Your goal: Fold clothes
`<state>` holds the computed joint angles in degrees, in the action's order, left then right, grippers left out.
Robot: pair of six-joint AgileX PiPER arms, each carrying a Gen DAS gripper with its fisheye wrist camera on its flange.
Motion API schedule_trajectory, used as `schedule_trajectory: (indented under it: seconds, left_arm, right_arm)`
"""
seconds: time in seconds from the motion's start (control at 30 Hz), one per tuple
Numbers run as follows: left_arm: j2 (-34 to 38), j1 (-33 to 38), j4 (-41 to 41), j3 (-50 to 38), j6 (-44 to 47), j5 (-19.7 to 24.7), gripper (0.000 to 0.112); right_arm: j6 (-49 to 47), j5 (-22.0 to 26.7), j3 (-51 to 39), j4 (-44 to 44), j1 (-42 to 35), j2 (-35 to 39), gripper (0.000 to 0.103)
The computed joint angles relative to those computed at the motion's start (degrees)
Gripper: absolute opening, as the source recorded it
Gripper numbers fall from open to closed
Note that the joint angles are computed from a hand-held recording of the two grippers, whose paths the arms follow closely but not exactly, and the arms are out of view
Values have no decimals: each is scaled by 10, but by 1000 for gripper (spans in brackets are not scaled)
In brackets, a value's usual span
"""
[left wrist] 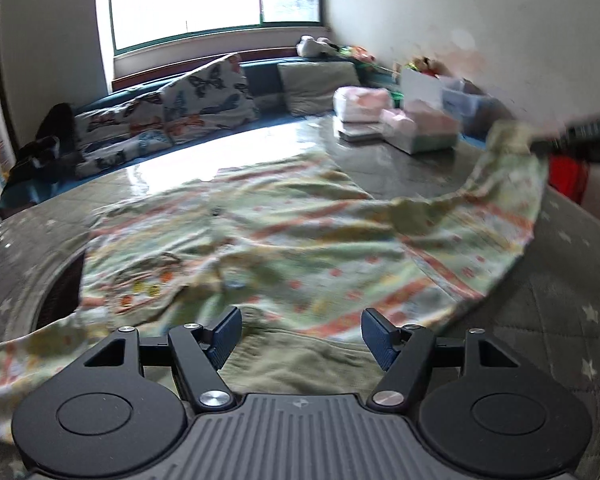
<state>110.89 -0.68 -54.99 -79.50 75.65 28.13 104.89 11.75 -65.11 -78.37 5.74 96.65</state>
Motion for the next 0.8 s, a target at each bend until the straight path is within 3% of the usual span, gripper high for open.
schedule_trajectory:
  seconds: [0.37, 0.57, 0.8]
  left_arm:
    - [8, -18, -22, 17, 35, 0, 69]
    - [-14, 34, -80, 18, 58, 36, 73]
    - [-20, 105, -109, 13, 59, 42, 73]
  right_arm:
    - [-191, -19, -80, 163, 52, -2, 8]
    - [-401, -1, -173, 344, 90, 38, 8]
    - [-637, 50, -323, 548, 137, 122, 8]
